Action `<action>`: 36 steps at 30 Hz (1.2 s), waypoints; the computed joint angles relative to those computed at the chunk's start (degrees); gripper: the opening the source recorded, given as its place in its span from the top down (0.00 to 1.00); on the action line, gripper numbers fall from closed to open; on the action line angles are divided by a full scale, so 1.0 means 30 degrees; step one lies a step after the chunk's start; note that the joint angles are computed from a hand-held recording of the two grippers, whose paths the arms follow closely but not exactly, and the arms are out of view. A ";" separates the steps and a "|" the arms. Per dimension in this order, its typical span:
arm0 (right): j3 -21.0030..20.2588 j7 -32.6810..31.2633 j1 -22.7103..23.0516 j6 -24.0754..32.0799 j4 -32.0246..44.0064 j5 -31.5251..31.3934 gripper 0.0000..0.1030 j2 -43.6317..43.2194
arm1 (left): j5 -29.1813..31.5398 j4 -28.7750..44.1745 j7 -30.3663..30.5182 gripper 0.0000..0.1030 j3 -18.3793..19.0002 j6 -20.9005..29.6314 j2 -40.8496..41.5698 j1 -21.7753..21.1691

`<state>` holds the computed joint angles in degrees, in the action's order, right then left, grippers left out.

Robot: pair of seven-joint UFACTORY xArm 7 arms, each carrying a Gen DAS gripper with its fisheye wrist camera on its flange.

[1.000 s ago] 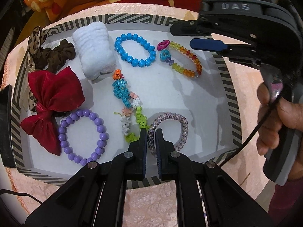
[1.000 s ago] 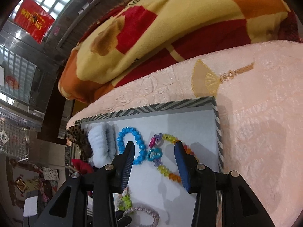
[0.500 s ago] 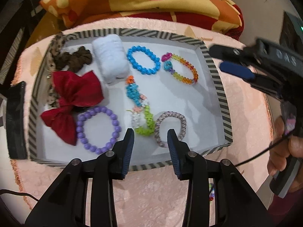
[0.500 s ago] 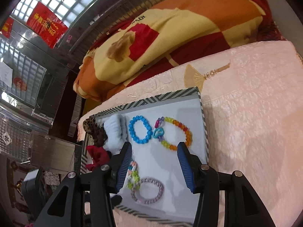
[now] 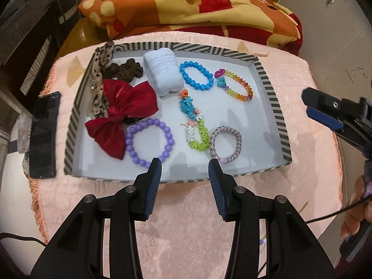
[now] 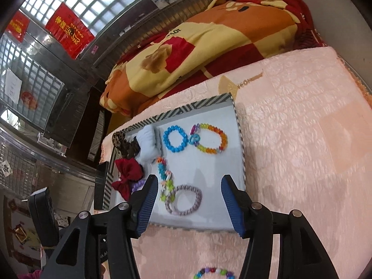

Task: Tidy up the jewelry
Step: 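Withdraw both grippers from the tray toward the multicolour bead bracelet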

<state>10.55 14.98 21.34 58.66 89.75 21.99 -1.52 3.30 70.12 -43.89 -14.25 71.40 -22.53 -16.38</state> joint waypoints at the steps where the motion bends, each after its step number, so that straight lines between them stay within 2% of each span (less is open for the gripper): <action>1: 0.0011 0.0027 0.0013 -0.0005 -0.0167 -0.0002 0.47 -0.0157 | 0.0060 -0.0048 -0.0068 0.60 -0.0051 0.0052 -0.0103 -0.0005; 11: -0.0001 -0.0115 0.0192 0.0360 -0.1969 -0.0364 0.47 -0.1944 | 0.0167 -0.0472 -0.0853 0.60 -0.0552 0.0693 -0.0937 -0.0192; 26: -0.0034 -0.0540 0.0415 0.1800 -0.6148 -0.0986 0.47 -0.5246 | -0.1130 -0.1886 -0.1309 0.59 -0.0962 0.1187 -0.2186 -0.0934; 36: -0.0058 -0.0391 0.0415 0.2363 -0.7346 -0.1326 0.47 -0.6780 | -0.1159 -0.1687 -0.2028 0.59 -0.1612 0.1536 -0.2081 -0.1442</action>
